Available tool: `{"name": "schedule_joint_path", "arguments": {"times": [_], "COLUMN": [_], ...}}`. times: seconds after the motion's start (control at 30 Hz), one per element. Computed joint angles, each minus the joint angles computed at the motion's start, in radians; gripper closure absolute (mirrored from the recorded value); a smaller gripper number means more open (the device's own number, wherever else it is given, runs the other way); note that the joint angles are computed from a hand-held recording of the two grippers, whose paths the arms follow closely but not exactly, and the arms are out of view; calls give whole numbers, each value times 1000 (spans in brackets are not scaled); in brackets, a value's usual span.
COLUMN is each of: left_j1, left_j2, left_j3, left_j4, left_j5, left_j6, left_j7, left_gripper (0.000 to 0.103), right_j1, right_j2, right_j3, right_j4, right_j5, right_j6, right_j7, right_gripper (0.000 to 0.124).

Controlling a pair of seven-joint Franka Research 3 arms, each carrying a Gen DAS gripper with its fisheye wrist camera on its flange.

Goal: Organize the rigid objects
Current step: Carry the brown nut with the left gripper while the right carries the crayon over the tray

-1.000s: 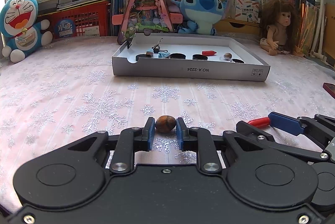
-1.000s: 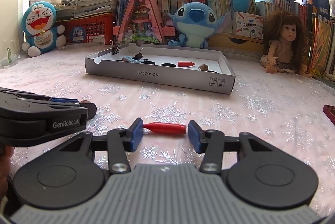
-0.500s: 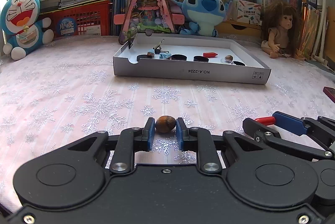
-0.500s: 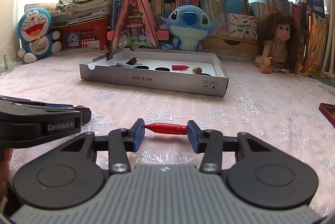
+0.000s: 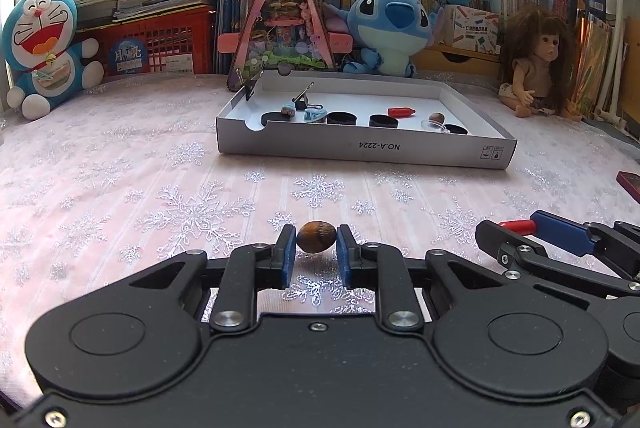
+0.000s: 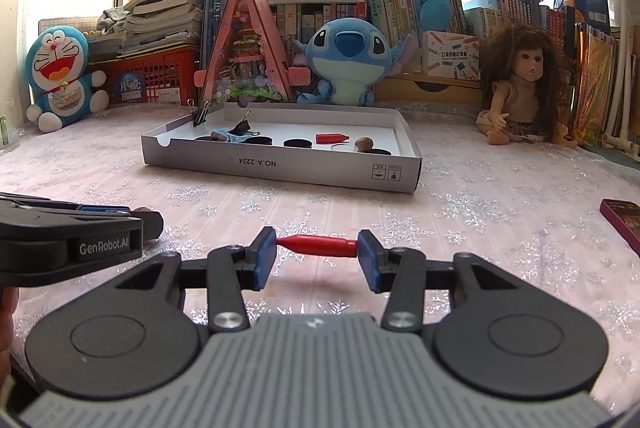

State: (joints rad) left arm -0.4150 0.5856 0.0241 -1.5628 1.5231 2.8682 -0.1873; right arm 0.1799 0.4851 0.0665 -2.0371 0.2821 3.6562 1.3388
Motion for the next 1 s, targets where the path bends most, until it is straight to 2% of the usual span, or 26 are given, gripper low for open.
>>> {"name": "schedule_joint_path", "arguments": {"times": [0.57, 1.0], "left_j1": [-7, -13], "left_j2": [20, 48], "left_j3": [4, 23], "left_j4": [46, 99], "left_j5": [23, -31], "left_j6": [-3, 14], "left_j7": [3, 60], "left_gripper": [83, 83], "right_j1": [11, -6], "right_j2": [4, 17], "right_j3": [-18, -15], "right_j4": [33, 83], "right_j5": [39, 29], "right_j6": [12, -3], "right_j7": [-24, -24], "right_gripper": [74, 74]}}
